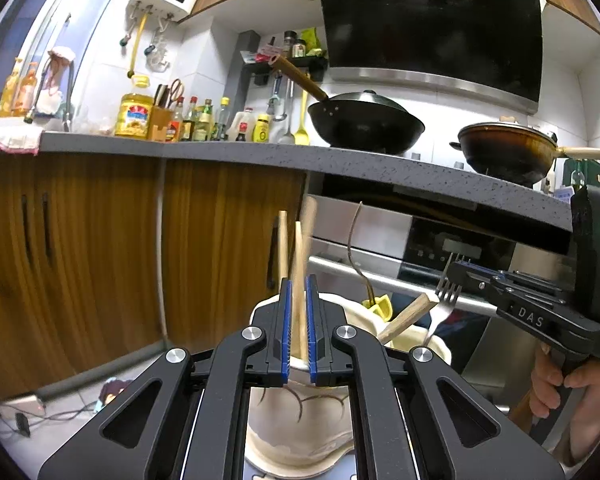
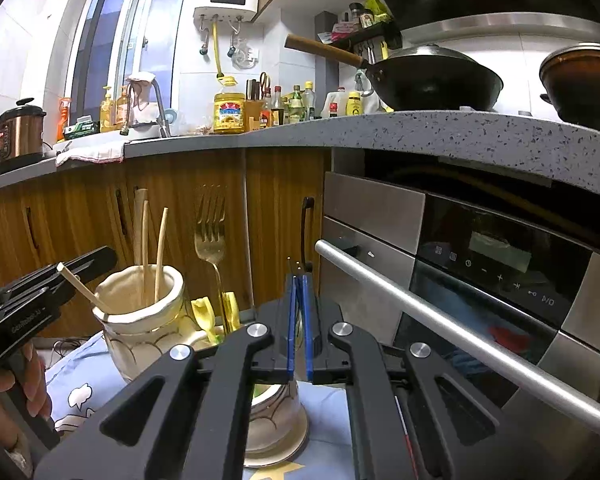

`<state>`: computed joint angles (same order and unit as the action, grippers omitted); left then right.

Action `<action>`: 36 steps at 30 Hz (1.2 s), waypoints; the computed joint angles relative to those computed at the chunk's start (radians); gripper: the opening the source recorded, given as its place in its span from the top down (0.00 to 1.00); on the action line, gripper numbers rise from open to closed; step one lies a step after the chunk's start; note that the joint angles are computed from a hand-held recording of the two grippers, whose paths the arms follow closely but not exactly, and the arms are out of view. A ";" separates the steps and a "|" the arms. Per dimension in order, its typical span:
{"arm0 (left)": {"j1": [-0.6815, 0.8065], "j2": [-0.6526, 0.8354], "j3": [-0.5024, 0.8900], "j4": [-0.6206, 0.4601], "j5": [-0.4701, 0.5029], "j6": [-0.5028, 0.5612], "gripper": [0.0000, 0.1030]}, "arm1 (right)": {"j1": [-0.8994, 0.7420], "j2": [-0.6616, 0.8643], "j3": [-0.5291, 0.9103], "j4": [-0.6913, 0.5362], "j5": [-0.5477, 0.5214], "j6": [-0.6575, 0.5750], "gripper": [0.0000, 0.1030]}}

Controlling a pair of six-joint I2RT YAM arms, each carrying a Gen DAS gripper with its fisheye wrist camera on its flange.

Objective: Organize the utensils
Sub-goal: 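Lower chopstick into tall cup with left tool while right tool drops fork in small cup, then withdraw both open tools back toward the loose utensils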

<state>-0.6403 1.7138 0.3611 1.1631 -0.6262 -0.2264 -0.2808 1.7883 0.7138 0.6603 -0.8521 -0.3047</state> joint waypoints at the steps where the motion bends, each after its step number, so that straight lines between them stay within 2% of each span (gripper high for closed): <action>1: -0.001 0.000 0.003 -0.004 -0.003 0.001 0.92 | 0.001 0.002 0.008 -0.008 0.001 0.002 0.97; 4: -0.001 0.006 0.005 -0.003 -0.005 0.000 0.86 | 0.000 0.001 0.006 -0.010 0.002 0.005 0.97; 6: 0.000 0.009 0.007 -0.003 -0.007 -0.002 0.81 | -0.002 0.001 0.003 0.002 0.002 0.013 0.94; 7: -0.001 0.007 0.007 -0.002 -0.010 -0.004 0.76 | -0.002 0.002 0.003 0.008 0.001 0.017 0.84; 8: -0.002 0.007 0.005 0.001 -0.011 -0.007 0.72 | -0.006 0.003 0.003 0.016 -0.009 0.027 0.68; 10: -0.006 0.006 -0.004 0.014 -0.018 -0.014 0.57 | -0.018 0.002 -0.005 0.049 -0.032 0.054 0.54; 12: -0.015 -0.001 -0.015 0.021 -0.036 -0.012 0.51 | -0.028 -0.003 -0.015 0.076 -0.050 0.070 0.49; 14: -0.027 -0.008 -0.024 0.026 -0.059 -0.011 0.44 | -0.036 -0.005 -0.023 0.109 -0.065 0.092 0.38; 15: -0.032 -0.013 -0.033 0.034 -0.068 -0.012 0.37 | -0.041 -0.008 -0.030 0.124 -0.075 0.103 0.35; 17: -0.043 -0.024 -0.048 0.047 -0.088 -0.017 0.28 | -0.050 -0.013 -0.037 0.148 -0.090 0.129 0.20; 20: -0.059 -0.044 -0.074 0.060 -0.124 -0.035 0.14 | -0.072 -0.014 -0.051 0.213 -0.116 0.194 0.04; 21: -0.070 -0.049 -0.080 0.059 -0.151 -0.041 0.08 | -0.080 -0.014 -0.054 0.232 -0.125 0.216 0.04; 22: -0.077 -0.056 -0.086 0.056 -0.173 -0.043 0.07 | -0.083 -0.017 -0.058 0.238 -0.126 0.226 0.04; 28: -0.108 -0.105 -0.119 -0.011 -0.220 -0.109 0.05 | -0.112 -0.047 -0.069 0.197 -0.144 0.233 0.04; 33: -0.164 -0.122 -0.108 -0.150 -0.271 -0.161 0.05 | -0.139 -0.080 -0.106 0.173 -0.162 0.205 0.04; 36: -0.205 -0.143 -0.097 -0.282 -0.294 -0.219 0.05 | -0.164 -0.098 -0.136 0.148 -0.190 0.169 0.04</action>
